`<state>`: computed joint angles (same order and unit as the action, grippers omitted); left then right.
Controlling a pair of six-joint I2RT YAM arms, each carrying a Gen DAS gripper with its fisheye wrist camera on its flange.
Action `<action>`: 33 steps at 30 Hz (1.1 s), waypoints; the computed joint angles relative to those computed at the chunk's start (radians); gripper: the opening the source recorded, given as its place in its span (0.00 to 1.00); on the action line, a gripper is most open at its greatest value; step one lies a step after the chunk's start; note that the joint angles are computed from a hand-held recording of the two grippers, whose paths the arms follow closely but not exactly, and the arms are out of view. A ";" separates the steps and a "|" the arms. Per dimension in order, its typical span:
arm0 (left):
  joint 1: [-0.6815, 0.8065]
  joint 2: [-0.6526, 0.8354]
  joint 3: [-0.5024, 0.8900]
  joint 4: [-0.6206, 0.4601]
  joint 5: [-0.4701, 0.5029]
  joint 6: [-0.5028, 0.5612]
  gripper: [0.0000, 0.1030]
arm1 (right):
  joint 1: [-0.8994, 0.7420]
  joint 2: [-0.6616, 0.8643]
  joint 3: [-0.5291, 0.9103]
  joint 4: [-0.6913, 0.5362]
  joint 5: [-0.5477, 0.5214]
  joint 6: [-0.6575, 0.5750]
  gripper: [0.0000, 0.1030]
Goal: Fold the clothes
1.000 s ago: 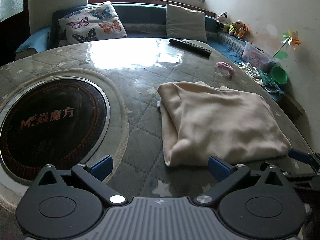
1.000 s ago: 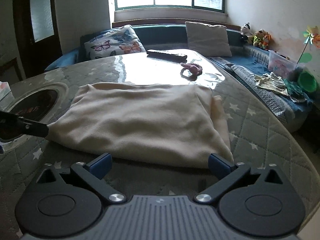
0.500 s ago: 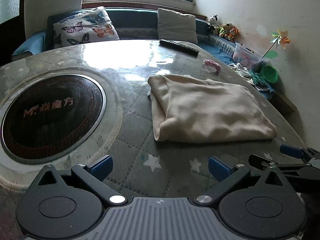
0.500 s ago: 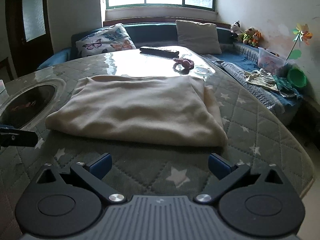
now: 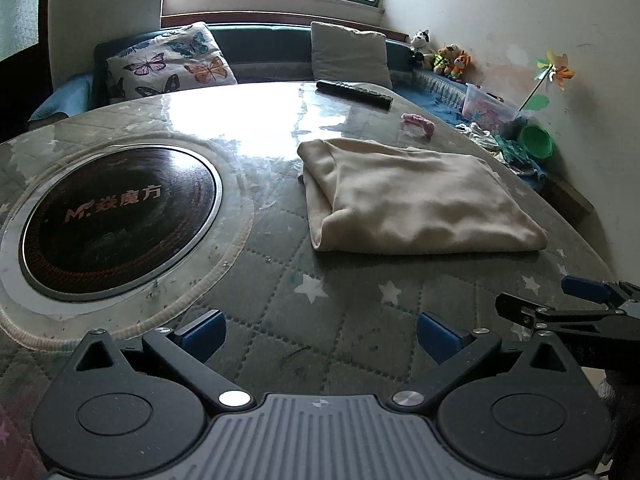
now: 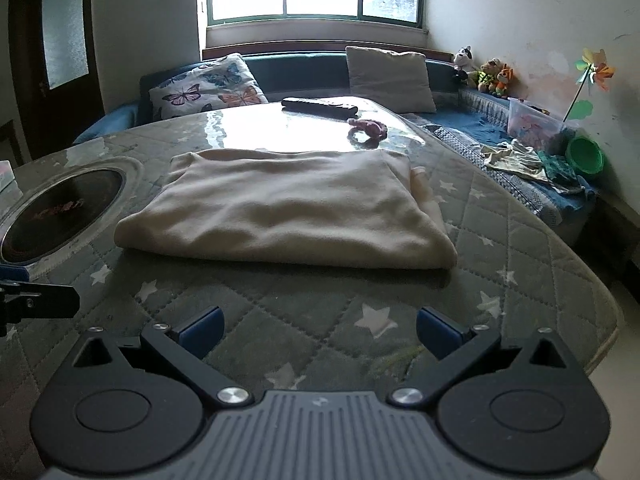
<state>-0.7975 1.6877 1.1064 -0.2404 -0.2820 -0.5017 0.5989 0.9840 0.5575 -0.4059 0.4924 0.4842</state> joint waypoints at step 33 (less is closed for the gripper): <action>-0.105 -0.054 -0.059 0.000 -0.127 0.018 1.00 | 0.123 -0.060 0.000 -0.094 0.071 0.101 1.00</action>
<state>-0.9026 1.6341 1.0477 -0.2409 -0.4086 -0.4833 0.7220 0.9243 0.5578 -0.4997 0.5634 0.5853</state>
